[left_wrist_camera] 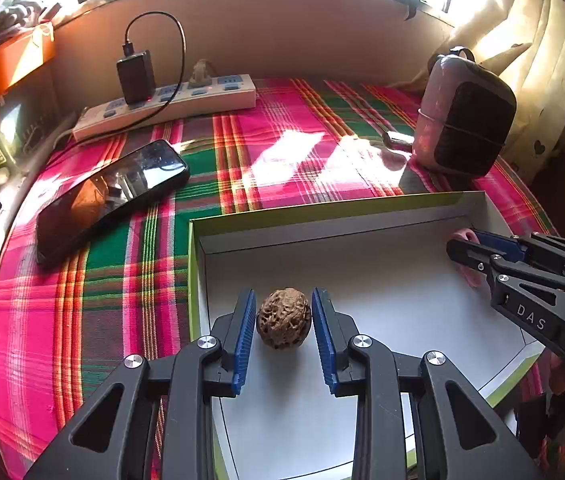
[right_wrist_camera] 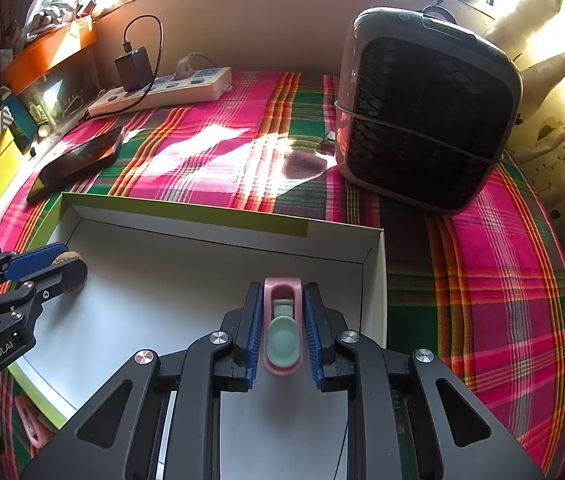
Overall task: Organize objects
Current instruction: 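Carry both items into the white box and open both tools to release them, then withdraw both open tools from the box back toward the remaining objects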
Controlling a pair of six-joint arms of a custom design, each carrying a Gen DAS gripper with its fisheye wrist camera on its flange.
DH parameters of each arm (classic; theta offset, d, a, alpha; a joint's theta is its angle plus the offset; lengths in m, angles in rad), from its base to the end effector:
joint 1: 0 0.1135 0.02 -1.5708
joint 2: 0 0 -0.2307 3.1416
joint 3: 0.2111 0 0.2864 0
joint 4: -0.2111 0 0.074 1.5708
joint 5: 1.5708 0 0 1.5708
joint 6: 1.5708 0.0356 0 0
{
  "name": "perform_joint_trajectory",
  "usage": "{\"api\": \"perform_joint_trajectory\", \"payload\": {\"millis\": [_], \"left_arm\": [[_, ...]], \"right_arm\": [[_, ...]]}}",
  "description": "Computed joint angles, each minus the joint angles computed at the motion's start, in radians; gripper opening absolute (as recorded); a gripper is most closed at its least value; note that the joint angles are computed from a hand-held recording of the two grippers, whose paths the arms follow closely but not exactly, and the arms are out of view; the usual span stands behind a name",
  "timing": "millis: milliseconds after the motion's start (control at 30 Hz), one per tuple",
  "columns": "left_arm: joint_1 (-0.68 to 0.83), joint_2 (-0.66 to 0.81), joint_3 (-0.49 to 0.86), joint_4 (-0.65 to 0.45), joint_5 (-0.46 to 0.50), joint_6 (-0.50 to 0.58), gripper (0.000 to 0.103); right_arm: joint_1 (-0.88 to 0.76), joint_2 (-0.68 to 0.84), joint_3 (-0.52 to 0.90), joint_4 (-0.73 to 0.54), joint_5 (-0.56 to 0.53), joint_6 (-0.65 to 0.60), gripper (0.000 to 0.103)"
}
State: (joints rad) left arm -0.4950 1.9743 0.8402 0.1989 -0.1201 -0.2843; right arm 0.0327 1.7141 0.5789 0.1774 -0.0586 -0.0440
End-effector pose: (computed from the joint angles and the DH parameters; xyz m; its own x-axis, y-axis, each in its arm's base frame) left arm 0.3085 -0.1617 0.0093 -0.7944 0.1124 -0.5969 0.1940 0.9782 -0.0740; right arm 0.2883 0.0115 0.0237 -0.8138 -0.0705 -0.5769 -0.1022 0.9945 0.0225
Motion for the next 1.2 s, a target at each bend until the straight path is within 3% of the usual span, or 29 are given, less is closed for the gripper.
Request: {"api": "perform_joint_trajectory", "payload": {"millis": [100,333,767,1200], "left_arm": [[-0.002,-0.001,0.000,0.001,-0.005,0.000,0.030],[-0.005,-0.029,-0.023,0.005,-0.014,0.000,0.040],[-0.040,-0.150,-0.146,0.038,-0.059,-0.025,0.043],[-0.106,-0.348,-0.336,0.060,-0.124,-0.091,0.043]], "right_arm": [[0.005,-0.010,-0.008,0.006,0.003,0.005,0.035],[0.008,-0.039,-0.028,0.006,0.009,0.013,0.042],[0.013,-0.205,-0.146,-0.004,0.016,0.029,0.043],[0.044,-0.513,-0.358,-0.050,0.034,0.073,0.044]]}}
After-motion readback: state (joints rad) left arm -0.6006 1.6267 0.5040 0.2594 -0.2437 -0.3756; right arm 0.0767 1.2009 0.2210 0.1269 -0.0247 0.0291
